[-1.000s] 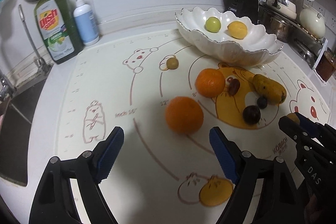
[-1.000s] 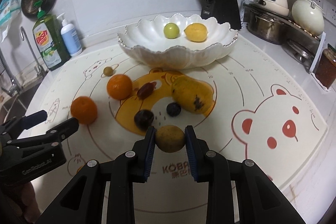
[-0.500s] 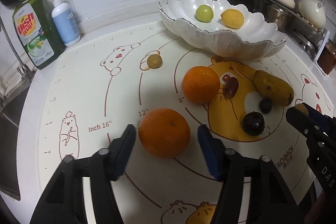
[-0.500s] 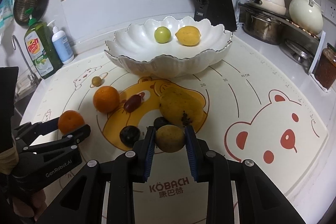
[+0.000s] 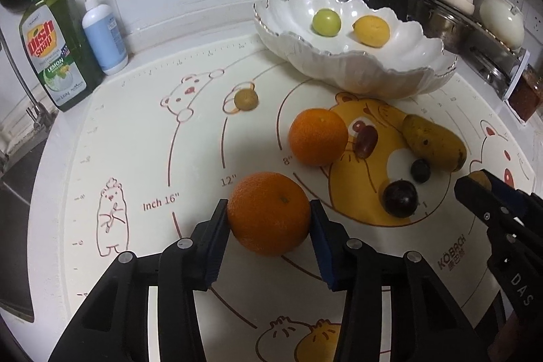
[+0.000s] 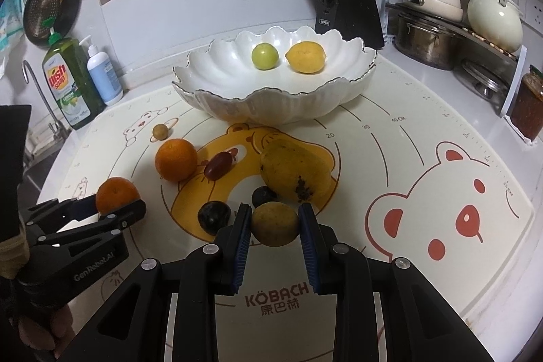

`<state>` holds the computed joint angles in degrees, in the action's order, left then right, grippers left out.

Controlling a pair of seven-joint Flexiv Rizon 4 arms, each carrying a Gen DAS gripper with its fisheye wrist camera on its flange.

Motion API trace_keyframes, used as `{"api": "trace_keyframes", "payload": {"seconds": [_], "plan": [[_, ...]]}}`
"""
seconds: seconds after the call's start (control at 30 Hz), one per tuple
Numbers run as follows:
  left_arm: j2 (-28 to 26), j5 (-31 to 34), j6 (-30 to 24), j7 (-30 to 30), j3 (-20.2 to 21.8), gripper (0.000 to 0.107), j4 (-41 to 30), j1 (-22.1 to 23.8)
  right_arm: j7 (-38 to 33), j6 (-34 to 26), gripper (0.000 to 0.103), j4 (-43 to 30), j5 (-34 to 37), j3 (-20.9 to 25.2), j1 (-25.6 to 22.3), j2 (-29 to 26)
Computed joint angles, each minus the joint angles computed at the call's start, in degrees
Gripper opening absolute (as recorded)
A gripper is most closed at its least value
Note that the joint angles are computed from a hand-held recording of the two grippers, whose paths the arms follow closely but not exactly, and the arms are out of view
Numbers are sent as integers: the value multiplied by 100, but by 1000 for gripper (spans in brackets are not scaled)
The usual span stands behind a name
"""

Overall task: Organize fruits
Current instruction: 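Grasp the orange with the left tool while the right tool holds the kiwi, then carry the orange and kiwi into the white bowl and open both tools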

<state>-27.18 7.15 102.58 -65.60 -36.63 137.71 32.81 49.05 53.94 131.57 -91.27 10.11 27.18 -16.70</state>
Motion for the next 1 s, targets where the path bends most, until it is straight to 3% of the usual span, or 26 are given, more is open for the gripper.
{"api": "trace_keyframes", "payload": {"seconds": [0.27,0.63,1.0], "plan": [[196,50,59,-167,-347,45,-31,205,30,-8,29,70,-125,-3,-108,178],[279,-114,-149,-272,-728,45,-342,238,-524,-250,29,71,8,-51,-311,495],[209,-308,-161,-90,-724,45,-836,-101,-834,-56,29,-101,-243,-181,-695,569]]}}
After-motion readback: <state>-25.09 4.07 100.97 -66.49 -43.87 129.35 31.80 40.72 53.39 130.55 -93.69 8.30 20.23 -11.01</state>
